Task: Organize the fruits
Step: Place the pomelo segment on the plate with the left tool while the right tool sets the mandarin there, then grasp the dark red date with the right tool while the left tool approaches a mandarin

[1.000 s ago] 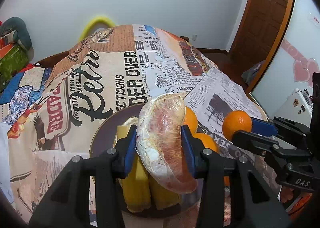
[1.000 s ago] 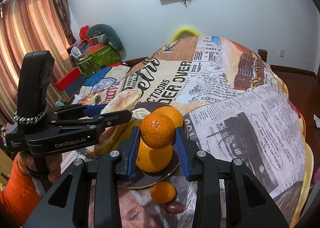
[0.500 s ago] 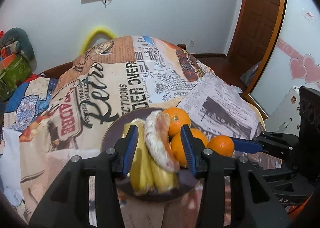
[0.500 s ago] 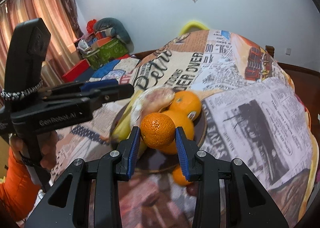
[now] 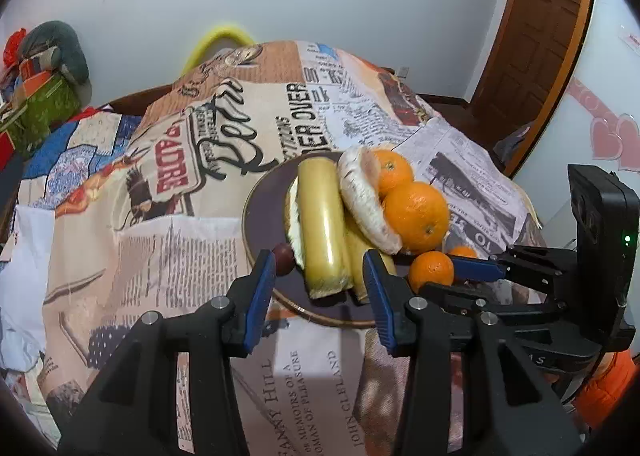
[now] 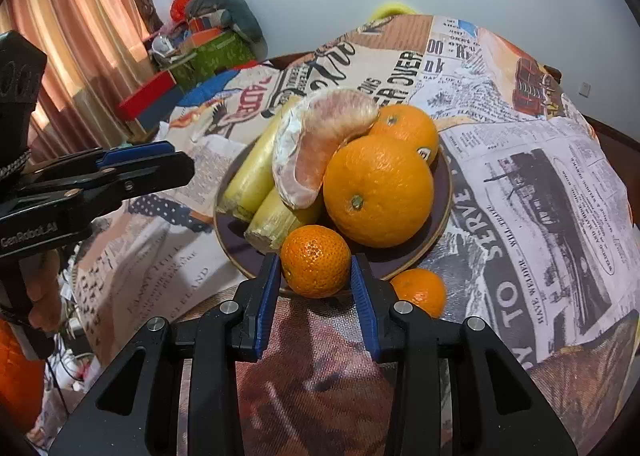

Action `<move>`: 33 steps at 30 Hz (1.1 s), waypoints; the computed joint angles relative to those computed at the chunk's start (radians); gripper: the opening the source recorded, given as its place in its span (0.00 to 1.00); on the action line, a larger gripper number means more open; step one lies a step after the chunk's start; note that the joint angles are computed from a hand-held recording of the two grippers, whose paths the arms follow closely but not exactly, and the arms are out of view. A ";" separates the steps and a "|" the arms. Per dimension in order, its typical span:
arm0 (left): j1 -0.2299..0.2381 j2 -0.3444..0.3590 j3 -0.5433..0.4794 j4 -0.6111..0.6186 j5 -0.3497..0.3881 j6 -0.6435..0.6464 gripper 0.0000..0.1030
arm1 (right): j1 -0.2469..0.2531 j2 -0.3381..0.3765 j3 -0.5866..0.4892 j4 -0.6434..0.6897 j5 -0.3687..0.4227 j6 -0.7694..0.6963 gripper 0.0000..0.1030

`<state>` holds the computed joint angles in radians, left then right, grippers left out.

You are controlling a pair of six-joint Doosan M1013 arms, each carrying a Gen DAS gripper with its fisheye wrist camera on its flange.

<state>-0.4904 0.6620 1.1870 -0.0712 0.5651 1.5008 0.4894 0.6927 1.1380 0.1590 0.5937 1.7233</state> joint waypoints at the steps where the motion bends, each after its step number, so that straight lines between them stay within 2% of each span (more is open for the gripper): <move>1: 0.001 0.000 0.003 -0.005 0.000 0.000 0.44 | 0.001 0.002 -0.002 -0.007 0.002 0.003 0.32; 6: 0.002 -0.001 0.012 -0.021 -0.005 0.010 0.44 | 0.009 0.006 -0.013 -0.062 0.018 0.038 0.32; 12: -0.005 -0.007 0.017 -0.035 -0.012 0.024 0.44 | 0.002 -0.040 0.046 -0.044 -0.040 0.034 0.36; 17: -0.012 -0.016 0.028 -0.063 -0.018 0.046 0.44 | 0.000 -0.078 0.095 -0.126 -0.075 0.105 0.36; 22: -0.020 -0.020 0.036 -0.094 -0.019 0.072 0.44 | -0.005 -0.089 0.124 -0.201 -0.045 0.182 0.36; 33: -0.036 -0.010 0.026 -0.147 0.014 0.140 0.44 | -0.020 -0.069 0.131 -0.188 -0.019 0.215 0.36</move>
<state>-0.5268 0.6520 1.2133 -0.2183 0.5792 1.6410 0.4691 0.6232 1.2687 -0.0285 0.5749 1.9388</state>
